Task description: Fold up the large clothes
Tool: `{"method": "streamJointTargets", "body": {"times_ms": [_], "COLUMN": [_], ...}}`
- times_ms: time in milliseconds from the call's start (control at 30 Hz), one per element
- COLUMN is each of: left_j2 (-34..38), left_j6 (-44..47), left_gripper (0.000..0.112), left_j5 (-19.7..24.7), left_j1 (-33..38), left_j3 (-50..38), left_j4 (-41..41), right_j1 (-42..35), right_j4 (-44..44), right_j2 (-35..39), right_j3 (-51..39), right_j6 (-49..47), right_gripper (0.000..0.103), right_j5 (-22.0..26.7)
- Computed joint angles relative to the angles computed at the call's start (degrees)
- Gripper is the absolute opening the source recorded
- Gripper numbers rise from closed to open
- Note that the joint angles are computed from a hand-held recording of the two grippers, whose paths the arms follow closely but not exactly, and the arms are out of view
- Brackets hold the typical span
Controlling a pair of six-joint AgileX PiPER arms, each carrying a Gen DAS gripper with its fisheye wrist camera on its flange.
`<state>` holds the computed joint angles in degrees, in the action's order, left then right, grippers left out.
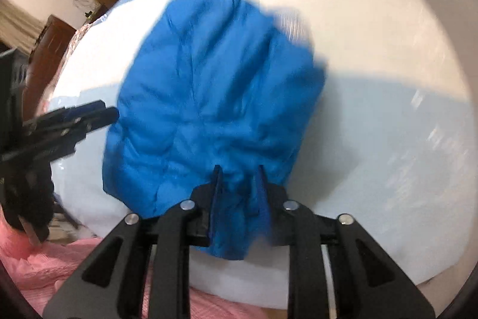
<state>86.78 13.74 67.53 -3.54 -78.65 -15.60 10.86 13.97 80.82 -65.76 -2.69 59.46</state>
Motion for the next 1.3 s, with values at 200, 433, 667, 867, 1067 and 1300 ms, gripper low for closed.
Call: {"method": "streamJointTargets", "body": {"times_ms": [200,433,667,867,1067,1300], "left_j2": [8.8,20.6,23.0,21.3,14.5,11.7], "left_j6": [-4.2,-10.0,-12.1,-14.3,-18.4,-19.2], "left_gripper": [0.055,0.054,0.057,0.056,0.055,0.057], "left_j5": [-0.6,-0.8,-6.1,-7.2,-7.7,-15.4], "left_j1": [-1.5,-4.4,-6.6,-7.4,-7.4,-9.9], "left_j3": [-12.3,-21.8,-17.1,-15.0,-10.3,-1.5], "left_j4": [0.7,4.1,7.5,8.9,10.2,14.3], "right_j1": [2.5,2.5,-1.0,-0.9,1.8,2.4], "right_j4": [-2.2,-4.2,1.4,1.0,-5.2,-4.9], "right_j2": [10.6,26.4,33.0,31.7,21.8,21.7], "right_j3": [-12.4,-24.4,-24.2,-24.8,-16.5,-6.5], "right_j6": [0.2,4.9,4.9,7.3,11.1,11.3], "right_gripper": [0.028,0.024,0.022,0.022,0.024,0.024], "right_j5": [-4.8,-2.6,-4.7,-3.7,-5.6,-17.0]}}
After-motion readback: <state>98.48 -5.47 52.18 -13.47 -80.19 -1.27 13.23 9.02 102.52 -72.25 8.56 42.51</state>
